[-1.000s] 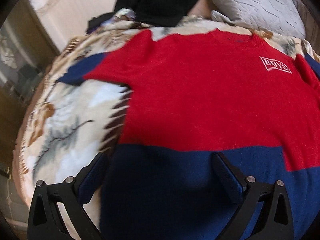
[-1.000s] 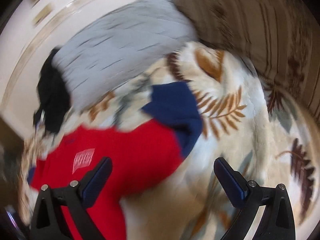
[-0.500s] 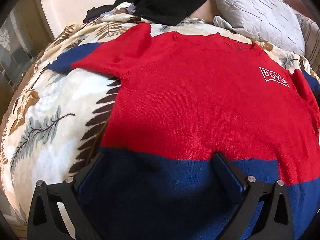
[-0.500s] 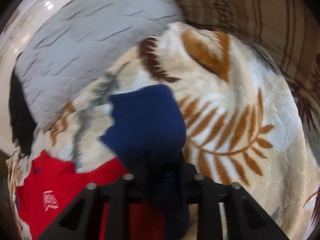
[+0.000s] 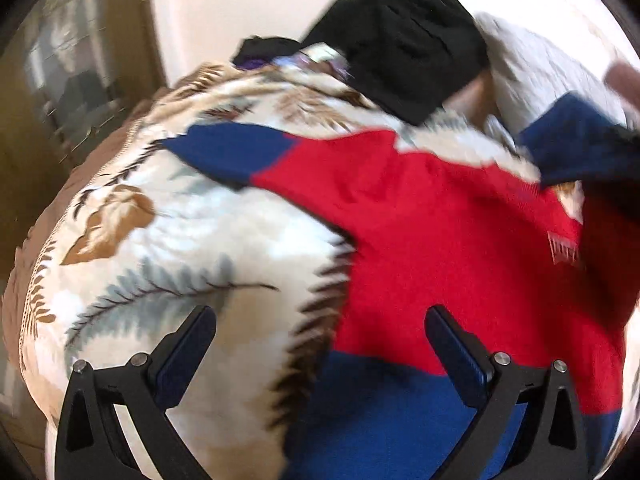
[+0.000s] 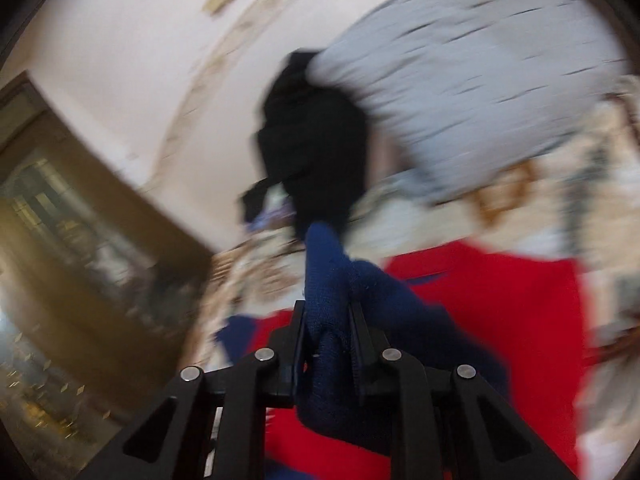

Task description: Fold small clothes

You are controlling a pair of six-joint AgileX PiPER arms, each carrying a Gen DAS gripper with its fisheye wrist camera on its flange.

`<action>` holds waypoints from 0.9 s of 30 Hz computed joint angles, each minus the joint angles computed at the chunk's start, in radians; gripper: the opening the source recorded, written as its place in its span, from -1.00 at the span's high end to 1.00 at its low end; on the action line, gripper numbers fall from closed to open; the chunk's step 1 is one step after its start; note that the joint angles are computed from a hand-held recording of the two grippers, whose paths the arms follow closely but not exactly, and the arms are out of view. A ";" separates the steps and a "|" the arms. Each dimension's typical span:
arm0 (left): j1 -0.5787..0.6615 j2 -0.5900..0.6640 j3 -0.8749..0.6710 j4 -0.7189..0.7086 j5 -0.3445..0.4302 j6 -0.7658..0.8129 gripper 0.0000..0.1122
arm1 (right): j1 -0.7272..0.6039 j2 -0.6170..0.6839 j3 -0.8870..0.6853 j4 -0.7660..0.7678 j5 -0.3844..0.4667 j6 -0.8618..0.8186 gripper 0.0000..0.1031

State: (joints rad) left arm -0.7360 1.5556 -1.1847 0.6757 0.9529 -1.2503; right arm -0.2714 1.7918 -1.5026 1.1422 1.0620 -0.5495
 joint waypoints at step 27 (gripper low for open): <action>0.645 0.063 -0.045 -0.524 -0.338 0.498 -0.83 | 0.008 0.004 0.199 -0.261 -0.159 -0.057 -0.22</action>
